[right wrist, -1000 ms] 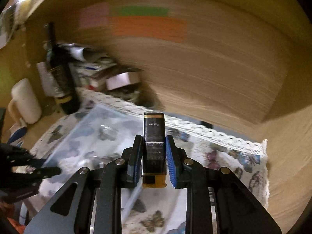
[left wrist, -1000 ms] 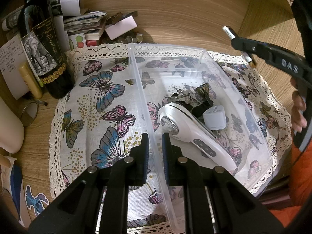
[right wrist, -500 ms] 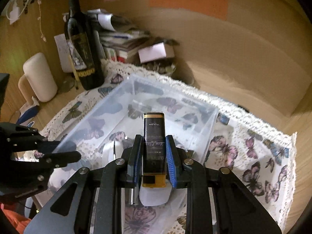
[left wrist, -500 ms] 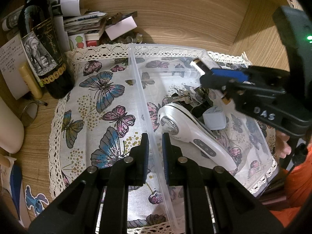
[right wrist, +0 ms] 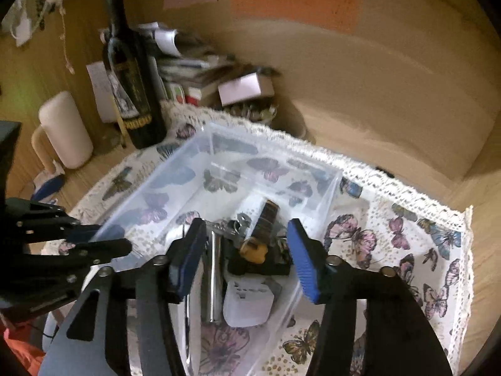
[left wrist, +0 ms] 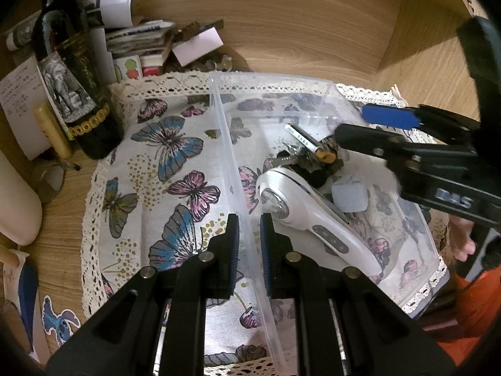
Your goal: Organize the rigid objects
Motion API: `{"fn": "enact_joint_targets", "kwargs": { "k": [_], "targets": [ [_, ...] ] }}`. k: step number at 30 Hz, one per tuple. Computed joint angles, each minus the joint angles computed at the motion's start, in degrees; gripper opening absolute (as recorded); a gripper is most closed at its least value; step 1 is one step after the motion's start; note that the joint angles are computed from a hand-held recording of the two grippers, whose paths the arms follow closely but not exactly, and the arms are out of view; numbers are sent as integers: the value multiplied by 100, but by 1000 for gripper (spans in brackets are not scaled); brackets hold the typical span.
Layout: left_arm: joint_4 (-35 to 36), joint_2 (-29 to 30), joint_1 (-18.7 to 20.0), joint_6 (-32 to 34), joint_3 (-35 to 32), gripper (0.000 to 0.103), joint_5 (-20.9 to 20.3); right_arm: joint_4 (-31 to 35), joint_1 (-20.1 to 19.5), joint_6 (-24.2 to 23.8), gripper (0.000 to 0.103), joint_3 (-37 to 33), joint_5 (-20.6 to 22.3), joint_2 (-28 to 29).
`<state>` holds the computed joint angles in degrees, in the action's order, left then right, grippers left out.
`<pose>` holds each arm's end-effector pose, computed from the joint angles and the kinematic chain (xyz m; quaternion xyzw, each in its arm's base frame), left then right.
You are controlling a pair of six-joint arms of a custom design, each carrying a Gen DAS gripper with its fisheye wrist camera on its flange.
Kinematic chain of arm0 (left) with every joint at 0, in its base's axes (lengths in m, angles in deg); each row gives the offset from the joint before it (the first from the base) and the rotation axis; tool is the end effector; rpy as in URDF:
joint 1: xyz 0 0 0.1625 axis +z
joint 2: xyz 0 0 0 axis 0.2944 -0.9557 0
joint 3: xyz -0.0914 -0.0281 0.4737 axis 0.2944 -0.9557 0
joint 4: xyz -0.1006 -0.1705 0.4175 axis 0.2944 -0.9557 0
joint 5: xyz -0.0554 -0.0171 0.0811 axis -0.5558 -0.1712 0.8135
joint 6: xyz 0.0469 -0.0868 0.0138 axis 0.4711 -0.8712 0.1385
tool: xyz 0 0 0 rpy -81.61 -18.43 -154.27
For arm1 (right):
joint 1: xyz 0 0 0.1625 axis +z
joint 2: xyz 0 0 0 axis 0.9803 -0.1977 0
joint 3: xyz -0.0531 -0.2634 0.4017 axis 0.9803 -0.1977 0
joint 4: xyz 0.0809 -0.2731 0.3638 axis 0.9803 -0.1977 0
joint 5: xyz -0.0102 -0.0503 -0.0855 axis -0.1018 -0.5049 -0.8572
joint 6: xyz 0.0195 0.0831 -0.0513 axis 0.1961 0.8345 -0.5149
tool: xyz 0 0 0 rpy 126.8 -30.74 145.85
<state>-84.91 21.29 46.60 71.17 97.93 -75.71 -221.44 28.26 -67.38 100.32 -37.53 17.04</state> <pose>-0.1386 -0.6876 0.1894 0.3190 0.9014 -0.1867 0.2255 0.2773 -0.6574 0.0908 0.2395 -0.8534 0.3300 0.3246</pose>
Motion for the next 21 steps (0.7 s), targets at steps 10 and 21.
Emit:
{"fn": "enact_joint_targets", "kwargs": {
  "k": [10,21],
  "targets": [
    [-1432,-206,-286,506,518,49,166,-1567,184,-326,85,603,178,-170],
    [-3815,-404,-633,1180,1287,98,-190,-3435,390,-702,103,1138,159,-155]
  ]
}}
